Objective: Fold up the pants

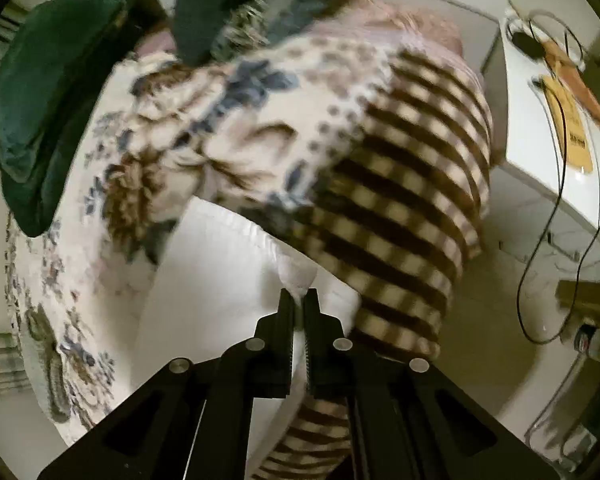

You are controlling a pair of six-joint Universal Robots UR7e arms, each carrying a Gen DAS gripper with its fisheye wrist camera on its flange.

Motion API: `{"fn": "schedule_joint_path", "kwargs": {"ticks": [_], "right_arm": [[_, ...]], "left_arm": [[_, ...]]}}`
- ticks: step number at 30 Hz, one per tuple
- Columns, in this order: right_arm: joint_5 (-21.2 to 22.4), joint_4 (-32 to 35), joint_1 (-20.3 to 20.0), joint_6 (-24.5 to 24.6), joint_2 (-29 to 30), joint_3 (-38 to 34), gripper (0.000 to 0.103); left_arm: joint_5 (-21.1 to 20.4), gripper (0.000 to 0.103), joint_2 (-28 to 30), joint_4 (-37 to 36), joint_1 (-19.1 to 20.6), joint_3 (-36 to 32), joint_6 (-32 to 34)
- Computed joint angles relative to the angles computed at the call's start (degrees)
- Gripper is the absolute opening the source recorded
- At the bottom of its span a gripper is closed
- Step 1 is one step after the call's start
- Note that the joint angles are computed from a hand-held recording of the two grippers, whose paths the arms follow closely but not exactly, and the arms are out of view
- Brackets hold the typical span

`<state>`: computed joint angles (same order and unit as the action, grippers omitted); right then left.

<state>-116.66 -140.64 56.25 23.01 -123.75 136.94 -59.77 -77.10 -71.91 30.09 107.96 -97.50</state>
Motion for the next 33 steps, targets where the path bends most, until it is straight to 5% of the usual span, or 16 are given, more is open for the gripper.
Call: {"fn": "schedule_joint_path", "kwargs": {"ticks": [2,4,6,10,14,15,16,20,23,25,27,33], "right_arm": [[3.3,2.0,-4.3,-0.5,0.3,-0.1,0.008],[5.1,3.5,-6.7,-0.3,-0.6,-0.2,0.032],[9.5,2.8,-9.0,-1.8,-4.2,1.0,0.046],[22.4,5.0,-15.4,-6.4,-10.6,3.4,0.056],[16.8,-1.8,-11.7,-6.0,-6.4,4.4,0.049],[13.7,-3.7,-9.8,-5.1,-4.9,4.3,0.008],[8.6,-3.2,-7.1,-3.2,-2.5,3.4,0.002],[-3.6,5.7,-1.0,1.8,1.5,-0.6,0.003],[-0.9,8.6,-0.9,-0.2,-0.8,-2.6,0.026],[2.1,5.6,0.2,-4.3,-0.1,-3.8,0.059],[4.2,4.0,1.1,-10.7,5.0,-6.6,0.062],[-6.3,1.8,5.6,-18.7,23.6,-15.9,0.060]], "left_arm": [[0.0,0.066,0.8,-0.4,-0.6,-0.7,0.6],[0.0,0.066,1.8,-1.9,-1.4,-1.3,2.7],[0.2,0.066,2.9,-3.6,-2.4,-1.9,5.3],[-0.1,0.066,5.6,-8.9,-2.6,-1.0,12.4],[-2.5,0.066,9.3,-13.3,-1.0,-0.2,19.0],[-4.1,0.066,10.8,-12.8,0.1,-0.4,20.5],[-6.0,0.066,11.8,-12.1,1.1,-0.8,21.1],[-8.9,0.066,12.5,-12.4,2.3,-0.5,21.8],[-7.5,0.066,13.0,-11.1,0.8,-1.6,22.3],[-6.6,0.066,13.7,-11.3,-0.1,-2.6,23.1],[-5.7,0.066,14.9,-11.4,-0.6,-3.6,23.9],[-4.5,0.066,21.0,-13.1,-0.6,-8.1,28.2]]}}
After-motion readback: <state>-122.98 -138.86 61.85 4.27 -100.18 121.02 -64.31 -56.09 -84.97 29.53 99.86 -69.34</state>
